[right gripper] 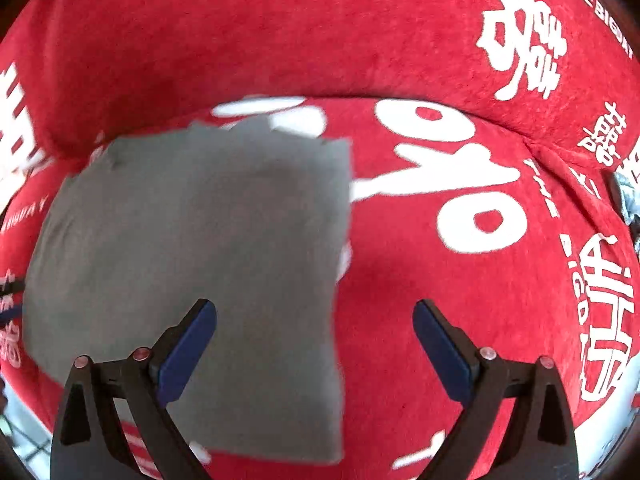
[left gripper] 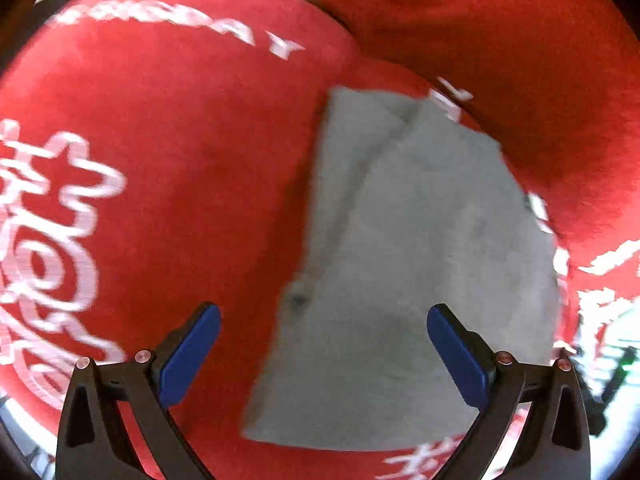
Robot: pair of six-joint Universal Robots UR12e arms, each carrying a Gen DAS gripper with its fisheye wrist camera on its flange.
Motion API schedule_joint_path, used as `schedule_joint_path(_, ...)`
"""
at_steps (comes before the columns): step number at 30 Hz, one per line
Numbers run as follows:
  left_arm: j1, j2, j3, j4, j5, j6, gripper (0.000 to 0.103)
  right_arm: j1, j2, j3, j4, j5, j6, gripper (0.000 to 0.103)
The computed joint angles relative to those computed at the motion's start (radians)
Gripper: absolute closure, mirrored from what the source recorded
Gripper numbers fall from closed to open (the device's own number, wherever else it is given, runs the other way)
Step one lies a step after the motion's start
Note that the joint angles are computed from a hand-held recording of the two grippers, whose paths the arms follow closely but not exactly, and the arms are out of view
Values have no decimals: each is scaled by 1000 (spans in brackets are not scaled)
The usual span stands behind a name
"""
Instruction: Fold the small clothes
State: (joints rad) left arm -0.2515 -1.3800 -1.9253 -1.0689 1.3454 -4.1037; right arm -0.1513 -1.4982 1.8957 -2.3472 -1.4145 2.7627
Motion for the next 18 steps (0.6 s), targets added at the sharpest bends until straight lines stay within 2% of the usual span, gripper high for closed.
schedule_joint_path(2, 9, -22, -11, 50, -66, 32, 0, 14, -17, 15, 15, 9, -26, 4)
schedule_joint_path(3, 7, -39, -4, 42, -76, 49, 0, 14, -23, 20, 22, 23, -47, 4)
schedule_joint_path(5, -6, -65, 24, 32, -17, 87, 0, 29, -36, 32, 22, 39, -65, 4)
schedule_joint_path(9, 4, -85, 42, 31, -23, 134, 1, 69, -41, 39, 8, 61, -99, 4)
schedule_joint_path(10, 5, -93, 50, 19, -24, 147, 6, 78, -39, 41, -3, 55, -110, 4)
schedule_joint_path(11, 1, -101, 62, 6, -9, 170, 21, 87, -36, 43, -18, 47, -119, 4)
schedule_joint_path(12, -9, -102, 76, 7, 6, 206, 31, 95, -31, 42, -31, 41, -126, 4)
schedule_joint_path(14, -23, -118, 107, -7, 34, 255, 59, 112, -19, 36, -53, 33, -130, 4)
schedule_joint_path(16, -26, -123, 119, -6, 42, 272, 66, 127, 3, 20, -64, 25, -117, 4)
schedule_joint_path(18, -21, -122, 122, -11, 33, 255, 70, 148, 31, -4, -55, 3, -90, 4)
